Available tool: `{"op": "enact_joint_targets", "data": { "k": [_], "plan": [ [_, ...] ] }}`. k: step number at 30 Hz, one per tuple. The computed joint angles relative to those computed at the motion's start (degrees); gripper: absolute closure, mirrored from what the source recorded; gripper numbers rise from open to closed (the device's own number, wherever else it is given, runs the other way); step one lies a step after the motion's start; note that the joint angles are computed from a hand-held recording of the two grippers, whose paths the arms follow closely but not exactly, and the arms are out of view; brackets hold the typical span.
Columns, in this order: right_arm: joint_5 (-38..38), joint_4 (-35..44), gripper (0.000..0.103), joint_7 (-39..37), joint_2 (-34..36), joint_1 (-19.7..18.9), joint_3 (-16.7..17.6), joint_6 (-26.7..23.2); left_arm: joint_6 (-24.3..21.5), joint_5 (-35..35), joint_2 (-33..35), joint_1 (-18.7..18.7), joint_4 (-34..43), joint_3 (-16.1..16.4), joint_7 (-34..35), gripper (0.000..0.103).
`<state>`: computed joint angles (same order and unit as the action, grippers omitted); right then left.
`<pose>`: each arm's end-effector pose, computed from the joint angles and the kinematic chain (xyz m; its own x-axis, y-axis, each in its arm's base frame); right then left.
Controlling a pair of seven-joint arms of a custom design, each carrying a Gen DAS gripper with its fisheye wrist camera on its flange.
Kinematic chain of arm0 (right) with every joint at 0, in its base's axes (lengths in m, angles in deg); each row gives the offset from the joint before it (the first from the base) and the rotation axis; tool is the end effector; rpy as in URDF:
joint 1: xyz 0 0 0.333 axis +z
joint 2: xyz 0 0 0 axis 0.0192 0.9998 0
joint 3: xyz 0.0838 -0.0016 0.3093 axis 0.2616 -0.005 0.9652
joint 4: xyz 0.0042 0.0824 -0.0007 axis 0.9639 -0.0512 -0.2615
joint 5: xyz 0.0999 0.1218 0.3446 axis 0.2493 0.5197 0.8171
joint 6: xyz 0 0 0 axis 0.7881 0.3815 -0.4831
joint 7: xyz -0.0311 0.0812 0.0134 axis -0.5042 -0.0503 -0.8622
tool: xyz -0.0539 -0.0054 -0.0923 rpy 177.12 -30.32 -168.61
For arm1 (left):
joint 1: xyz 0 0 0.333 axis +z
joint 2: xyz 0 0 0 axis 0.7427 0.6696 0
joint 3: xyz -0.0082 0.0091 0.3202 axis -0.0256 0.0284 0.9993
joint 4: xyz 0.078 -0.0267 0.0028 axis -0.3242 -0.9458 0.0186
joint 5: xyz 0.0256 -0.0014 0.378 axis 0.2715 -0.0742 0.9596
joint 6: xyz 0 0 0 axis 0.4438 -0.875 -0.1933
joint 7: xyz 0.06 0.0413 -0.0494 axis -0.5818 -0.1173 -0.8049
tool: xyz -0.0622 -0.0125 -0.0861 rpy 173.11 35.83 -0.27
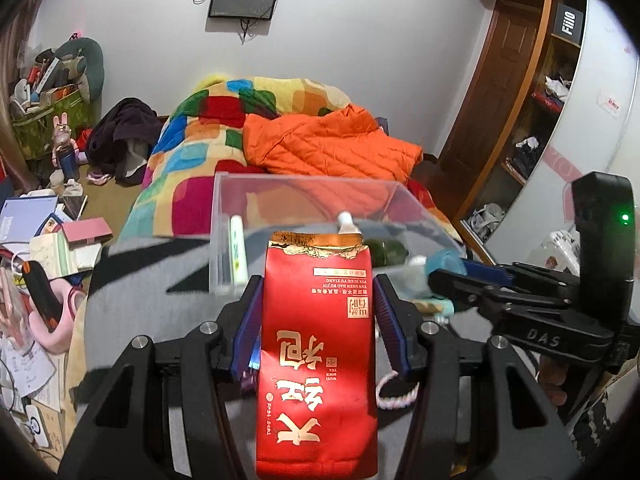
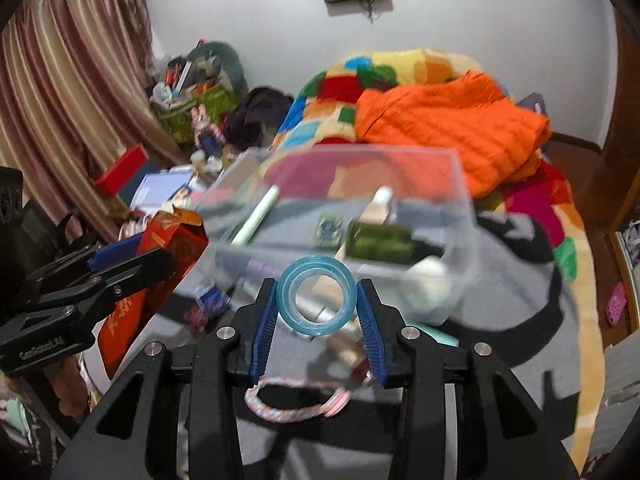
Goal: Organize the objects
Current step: 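Place the red packet and blue tape roll into the clear box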
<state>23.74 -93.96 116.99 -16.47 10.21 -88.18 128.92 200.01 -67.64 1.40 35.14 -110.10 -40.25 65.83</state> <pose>0.5495 0.0501 0.4640 0.3185 -0.9223 -0.2188 -0.7250 -0.0883 -0.6831 0.5203 -0.2007 0.4883 -0.2382 -0.9457 0.2213 -0.6823 0.0008 -0.7311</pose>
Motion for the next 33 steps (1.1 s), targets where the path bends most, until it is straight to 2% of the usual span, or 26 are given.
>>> {"op": "enact_joint_targets", "data": {
  "k": [3, 8, 15, 20, 23, 33],
  "plan": [
    [-0.4, 1.5, 0.067, 1.1, 0.9, -0.4, -0.2, 1.3, -1.7, 1.9, 2.3, 0.9, 3.6, -0.2, -0.8, 0.049],
    [-5.7, 5.7, 0.067, 6.9, 5.3, -1.7, -0.3, 1.5, -6.3, 11.7, 7.4, 2.7, 10.7, -0.6, -7.7, 0.049],
    [-11.0, 8.9, 0.067, 12.2, 9.5, -3.7, 0.7, 0.6, -13.8, 15.8, 14.8, 5.4, 20.5, -3.0, -9.2, 0.049],
    [-13.3, 10.2, 0.066, 14.4, 11.0, -4.4, 1.2, -0.8, -17.9, 15.5, 18.5, 6.6, 25.1, -4.8, -8.1, 0.049],
    [-13.1, 10.2, 0.066, 13.9, 10.8, -4.8, 1.6, -1.2, -18.0, 16.1, 18.5, 6.5, 24.9, -4.8, -8.6, 0.05],
    [-9.4, 7.9, 0.063, 9.3, 7.1, -4.8, 1.8, -0.6, -12.1, 15.7, 12.0, 7.0, 17.7, -4.6, -8.2, 0.049]
  ]
}}
